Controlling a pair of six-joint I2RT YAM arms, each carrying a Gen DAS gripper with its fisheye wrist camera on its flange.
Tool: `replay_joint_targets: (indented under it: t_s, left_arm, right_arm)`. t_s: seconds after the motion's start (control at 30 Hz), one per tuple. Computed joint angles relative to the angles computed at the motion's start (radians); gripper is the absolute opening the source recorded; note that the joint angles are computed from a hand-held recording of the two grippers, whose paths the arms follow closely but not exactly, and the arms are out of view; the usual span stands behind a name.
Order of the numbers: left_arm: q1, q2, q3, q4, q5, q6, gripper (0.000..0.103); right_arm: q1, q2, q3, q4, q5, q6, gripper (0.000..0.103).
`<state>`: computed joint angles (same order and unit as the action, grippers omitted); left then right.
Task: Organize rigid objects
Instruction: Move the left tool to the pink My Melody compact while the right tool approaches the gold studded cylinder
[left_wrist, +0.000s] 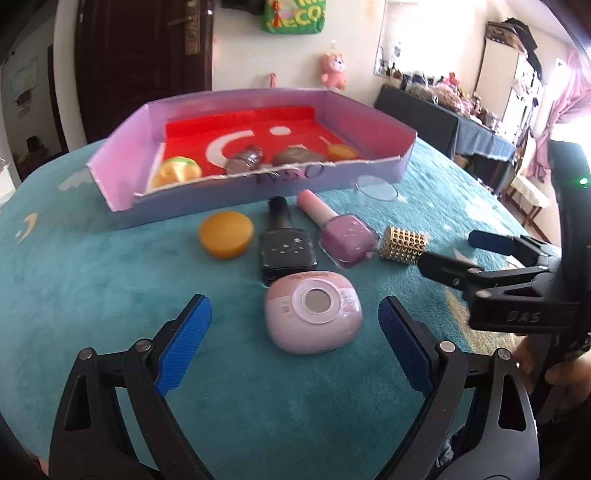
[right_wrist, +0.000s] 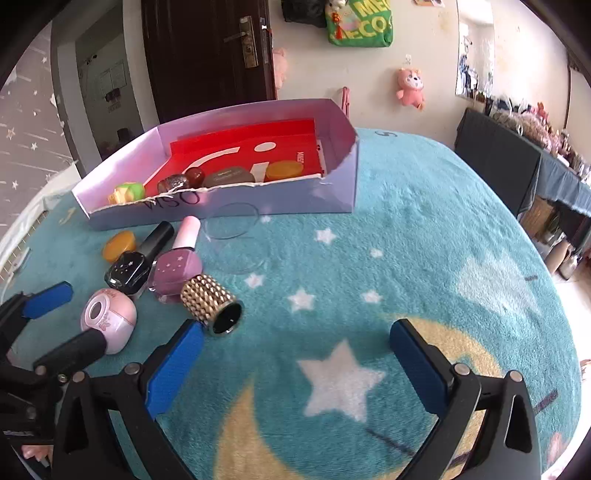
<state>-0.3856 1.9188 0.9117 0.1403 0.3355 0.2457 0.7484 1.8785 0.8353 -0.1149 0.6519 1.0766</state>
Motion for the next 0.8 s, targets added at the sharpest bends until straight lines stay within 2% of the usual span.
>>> replay_joint_targets:
  t_s: [0.2, 0.3, 0.5, 0.7, 0.8]
  left_arm:
    - [-0.005, 0.051, 0.056, -0.034, -0.047, 0.008, 0.093]
    - [0.029, 0.054, 0.066, -0.048, -0.027, 0.027, 0.093]
    - [0.072, 0.055, 0.077, -0.070, 0.007, 0.049, 0.093]
    - [0.056, 0.067, 0.098, -0.086, 0.032, 0.057, 0.092]
    - [0.049, 0.075, 0.104, -0.072, 0.017, 0.042, 0.082]
  right_arm:
    - [-0.036, -0.075, -0.115, 0.154, -0.072, -0.107, 0.103]
    - [-0.053, -0.092, -0.134, 0.210, -0.119, -0.170, 0.103]
    - [-0.053, -0.060, -0.061, 0.189, -0.139, -0.284, 0.102]
    - [-0.072, -0.018, 0.002, 0.164, -0.191, -0.384, 0.086]
    - [-0.079, -0.006, 0.021, 0.158, -0.208, -0.416, 0.083]
